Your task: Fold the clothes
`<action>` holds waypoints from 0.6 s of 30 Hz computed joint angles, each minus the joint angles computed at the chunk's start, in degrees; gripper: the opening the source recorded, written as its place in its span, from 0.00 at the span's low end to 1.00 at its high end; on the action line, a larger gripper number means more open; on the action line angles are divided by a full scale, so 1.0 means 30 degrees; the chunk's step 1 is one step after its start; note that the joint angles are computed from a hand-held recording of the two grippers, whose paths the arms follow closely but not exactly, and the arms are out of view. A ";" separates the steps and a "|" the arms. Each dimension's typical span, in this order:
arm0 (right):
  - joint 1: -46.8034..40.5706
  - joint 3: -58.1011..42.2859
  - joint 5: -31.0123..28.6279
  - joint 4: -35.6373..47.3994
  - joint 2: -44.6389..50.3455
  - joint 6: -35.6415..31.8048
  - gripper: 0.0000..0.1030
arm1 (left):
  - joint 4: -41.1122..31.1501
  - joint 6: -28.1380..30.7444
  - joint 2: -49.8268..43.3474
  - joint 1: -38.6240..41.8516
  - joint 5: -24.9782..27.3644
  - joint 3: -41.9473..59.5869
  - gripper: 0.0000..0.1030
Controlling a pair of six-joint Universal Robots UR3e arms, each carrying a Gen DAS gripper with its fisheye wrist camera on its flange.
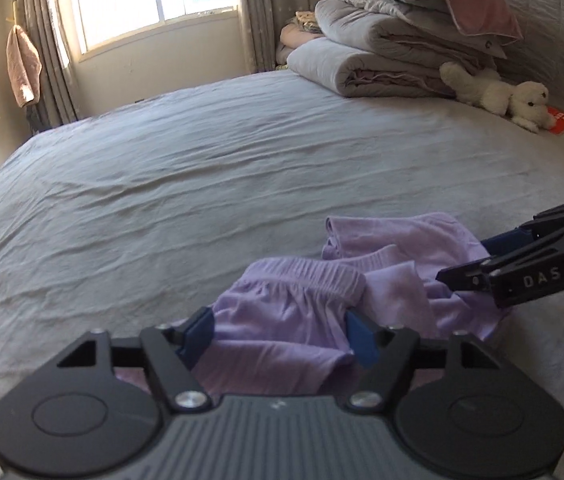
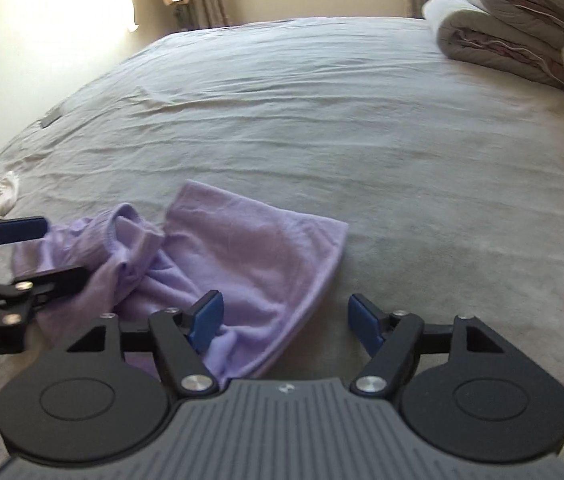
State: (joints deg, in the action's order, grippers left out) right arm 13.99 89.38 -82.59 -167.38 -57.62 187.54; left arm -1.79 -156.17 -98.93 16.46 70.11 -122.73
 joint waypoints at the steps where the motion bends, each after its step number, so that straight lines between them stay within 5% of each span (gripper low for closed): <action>1: 0.0174 -0.0302 0.0022 0.0229 0.0127 -0.0078 0.14 | -0.0390 -0.0327 -0.0073 0.0233 -0.0283 0.0185 0.11; 4: 0.0774 -0.0453 -0.1176 -0.0401 -0.0031 -0.0305 0.07 | 0.0951 -0.2144 0.0667 0.1653 -0.1956 -0.0483 0.05; 9: -0.0086 0.3983 -0.4033 -0.6738 -0.4011 0.0999 0.02 | 0.5250 -0.8821 0.3519 0.9110 -1.1284 -0.2723 0.04; 11: -0.0459 0.5799 -0.6087 -0.9346 -0.5510 0.1622 0.02 | 0.8133 -1.2504 0.3167 1.1085 -1.2669 -0.2852 0.04; 15: -0.0706 0.7846 -0.9516 -1.0925 -0.6159 0.2258 0.02 | 0.5374 -1.2295 0.3158 1.0651 -1.0530 -0.2213 0.04; 18: -0.2832 0.8729 -0.6482 -0.7881 -0.6951 0.3814 0.07 | 0.2704 -1.0671 0.3260 0.9234 -0.8356 -0.1785 0.04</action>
